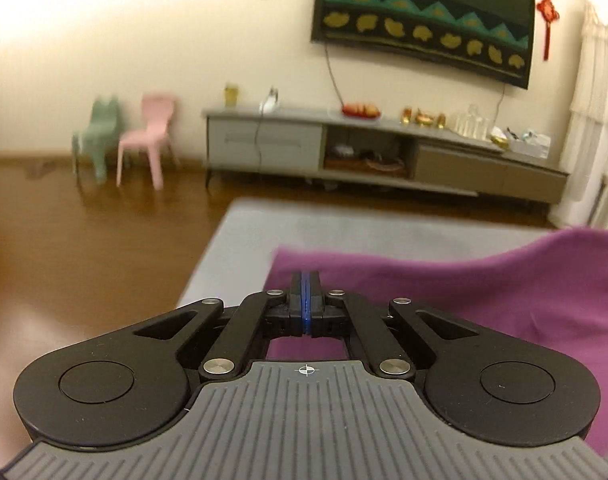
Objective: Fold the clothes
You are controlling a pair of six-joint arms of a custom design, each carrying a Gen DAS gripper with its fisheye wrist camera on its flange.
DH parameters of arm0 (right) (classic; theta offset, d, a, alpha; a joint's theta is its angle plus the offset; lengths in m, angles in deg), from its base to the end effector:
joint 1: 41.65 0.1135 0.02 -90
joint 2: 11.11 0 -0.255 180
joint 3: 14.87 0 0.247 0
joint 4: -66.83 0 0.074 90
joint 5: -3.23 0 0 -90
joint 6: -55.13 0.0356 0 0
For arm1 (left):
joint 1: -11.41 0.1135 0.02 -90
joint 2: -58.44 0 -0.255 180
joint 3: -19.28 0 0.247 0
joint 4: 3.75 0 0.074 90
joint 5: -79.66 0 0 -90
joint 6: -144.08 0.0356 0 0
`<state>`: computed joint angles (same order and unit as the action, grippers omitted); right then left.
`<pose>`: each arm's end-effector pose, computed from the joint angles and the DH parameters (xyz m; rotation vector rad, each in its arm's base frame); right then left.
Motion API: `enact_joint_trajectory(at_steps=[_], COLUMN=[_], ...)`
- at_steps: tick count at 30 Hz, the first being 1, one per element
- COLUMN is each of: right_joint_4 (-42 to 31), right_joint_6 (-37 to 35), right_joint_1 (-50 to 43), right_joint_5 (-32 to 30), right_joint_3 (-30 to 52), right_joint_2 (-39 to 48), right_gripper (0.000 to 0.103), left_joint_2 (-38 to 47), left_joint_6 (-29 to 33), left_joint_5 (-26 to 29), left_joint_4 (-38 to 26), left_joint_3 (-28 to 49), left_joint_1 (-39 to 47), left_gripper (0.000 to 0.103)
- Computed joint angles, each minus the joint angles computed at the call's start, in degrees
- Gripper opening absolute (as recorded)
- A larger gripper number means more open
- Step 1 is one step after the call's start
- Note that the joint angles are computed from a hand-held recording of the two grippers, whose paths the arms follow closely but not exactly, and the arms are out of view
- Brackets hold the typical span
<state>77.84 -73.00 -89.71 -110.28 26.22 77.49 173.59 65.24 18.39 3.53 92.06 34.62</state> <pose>0.1886 -0.1886 0.1229 -0.0389 2.1770 -0.4167 0.3716 0.1407 0.1174 0.0571 2.1041 -0.1902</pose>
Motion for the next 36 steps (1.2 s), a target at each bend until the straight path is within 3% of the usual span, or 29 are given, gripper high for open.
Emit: enact_joint_trajectory(at_steps=[2,3,7,9,11,16,19,23,27,28,30,31,36], right_joint_4=[0.5,1.4,1.6,-2.6,-9.4,-18.6,-21.6,-24.7,-25.1,-24.8,-24.2,-23.8,-25.6], right_joint_6=[-3.3,-3.2,5.5,11.4,16.9,22.5,26.2,26.8,26.6,26.8,27.5,28.1,29.8], right_joint_1=[-4.2,-6.1,-12.0,-13.0,-13.7,-18.2,-19.4,-22.8,-25.0,-25.2,-25.4,-25.0,-25.2], right_joint_5=[1.2,2.0,0.1,-0.9,-1.9,-10.1,-13.7,-17.4,-17.7,-18.0,-18.4,-18.4,-20.0], right_joint_3=[-5.0,-6.9,-11.0,-11.0,-9.2,-4.9,-3.7,-2.9,-2.1,-1.9,-1.6,-1.6,-1.1], right_joint_2=[1.2,2.4,2.2,-0.9,-4.0,-1.1,-0.1,2.6,6.0,6.6,7.6,7.7,6.7], right_gripper=[0.028,0.028,0.028,0.031,0.032,0.043,0.048,0.049,0.049,0.05,0.049,0.05,0.052], left_joint_2=[-2.3,-2.6,-1.9,-2.2,-2.9,0.0,5.5,13.8,17.3,17.7,18.4,18.3,13.7], left_joint_6=[5.4,6.0,-0.2,-5.3,-12.0,-29.3,-34.4,-40.2,-46.5,-46.8,-45.5,-44.1,-42.3], left_joint_5=[2.0,1.0,4.1,6.8,9.0,10.5,7.1,0.8,-2.3,-2.3,-2.2,-2.0,3.5], left_joint_4=[-3.0,-3.0,-1.6,-1.6,-1.0,-1.6,-6.9,-16.4,-14.8,-14.9,-16.3,-16.7,-9.5], left_joint_3=[-6.3,-9.1,-13.5,-13.3,-13.1,-4.4,4.9,17.5,21.0,21.7,23.6,24.1,18.8], left_joint_1=[4.8,6.8,12.7,13.1,12.0,4.1,-1.4,-5.7,-6.8,-6.9,-7.2,-7.3,-5.3], left_gripper=[0.0,0.0,0.0,0.014,0.037,0.06,0.064,0.063,0.06,0.056,0.025,0.0,0.0])
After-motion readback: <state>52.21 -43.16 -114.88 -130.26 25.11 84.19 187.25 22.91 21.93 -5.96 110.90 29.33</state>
